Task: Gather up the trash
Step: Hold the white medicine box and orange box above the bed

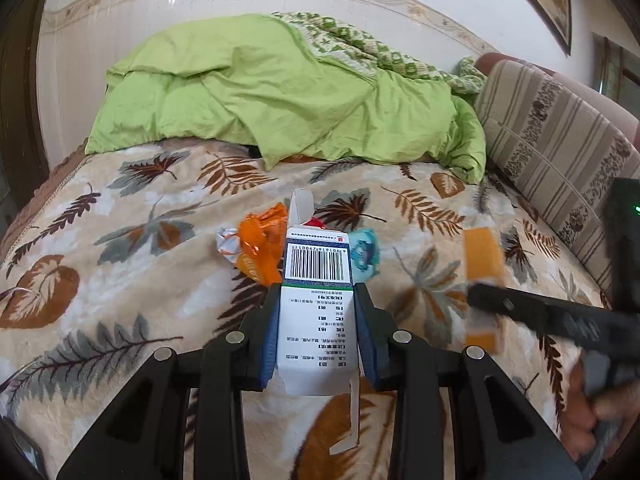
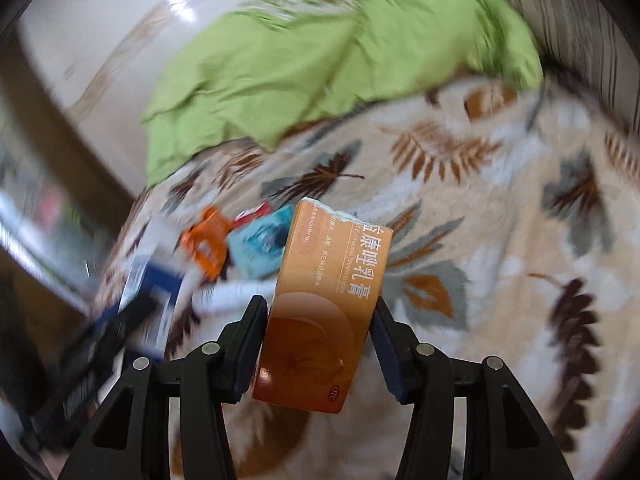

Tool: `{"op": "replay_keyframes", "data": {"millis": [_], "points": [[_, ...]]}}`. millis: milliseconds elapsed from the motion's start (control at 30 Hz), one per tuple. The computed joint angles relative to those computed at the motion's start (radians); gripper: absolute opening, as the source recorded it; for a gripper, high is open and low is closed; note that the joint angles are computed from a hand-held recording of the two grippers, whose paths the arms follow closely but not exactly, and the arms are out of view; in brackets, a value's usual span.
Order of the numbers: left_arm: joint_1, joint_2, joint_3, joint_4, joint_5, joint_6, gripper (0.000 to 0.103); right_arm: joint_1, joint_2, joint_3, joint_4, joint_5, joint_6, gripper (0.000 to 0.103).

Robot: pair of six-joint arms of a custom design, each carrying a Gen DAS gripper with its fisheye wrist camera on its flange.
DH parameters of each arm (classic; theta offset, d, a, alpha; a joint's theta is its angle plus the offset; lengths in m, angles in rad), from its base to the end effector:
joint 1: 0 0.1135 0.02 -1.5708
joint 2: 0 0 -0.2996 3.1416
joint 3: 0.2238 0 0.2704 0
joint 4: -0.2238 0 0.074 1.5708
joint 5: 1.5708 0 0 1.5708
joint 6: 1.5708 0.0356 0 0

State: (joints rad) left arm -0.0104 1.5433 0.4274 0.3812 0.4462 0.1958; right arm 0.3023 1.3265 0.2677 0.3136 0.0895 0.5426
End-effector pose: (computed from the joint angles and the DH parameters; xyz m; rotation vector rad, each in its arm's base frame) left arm 0.2601 -0.0181 0.1314 0.4553 2.2060 -0.4141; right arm 0.2009 0.0593 0.1295 0.3252 2.3118 0.3238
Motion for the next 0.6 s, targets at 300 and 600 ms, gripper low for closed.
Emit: {"op": "replay_keyframes", "data": {"millis": [300, 600], "points": [[-0.041, -0.220, -0.148, -0.012, -0.059, -0.024, 0.032, 0.242, -0.356, -0.114, -0.206, 0.255, 0.037, 0.055], [0.001, -0.691, -0.293, -0.336, -0.097, -0.022, 0.032, 0.438, -0.591, -0.157, -0.419, 0.394, 0.154, 0.055]]}}
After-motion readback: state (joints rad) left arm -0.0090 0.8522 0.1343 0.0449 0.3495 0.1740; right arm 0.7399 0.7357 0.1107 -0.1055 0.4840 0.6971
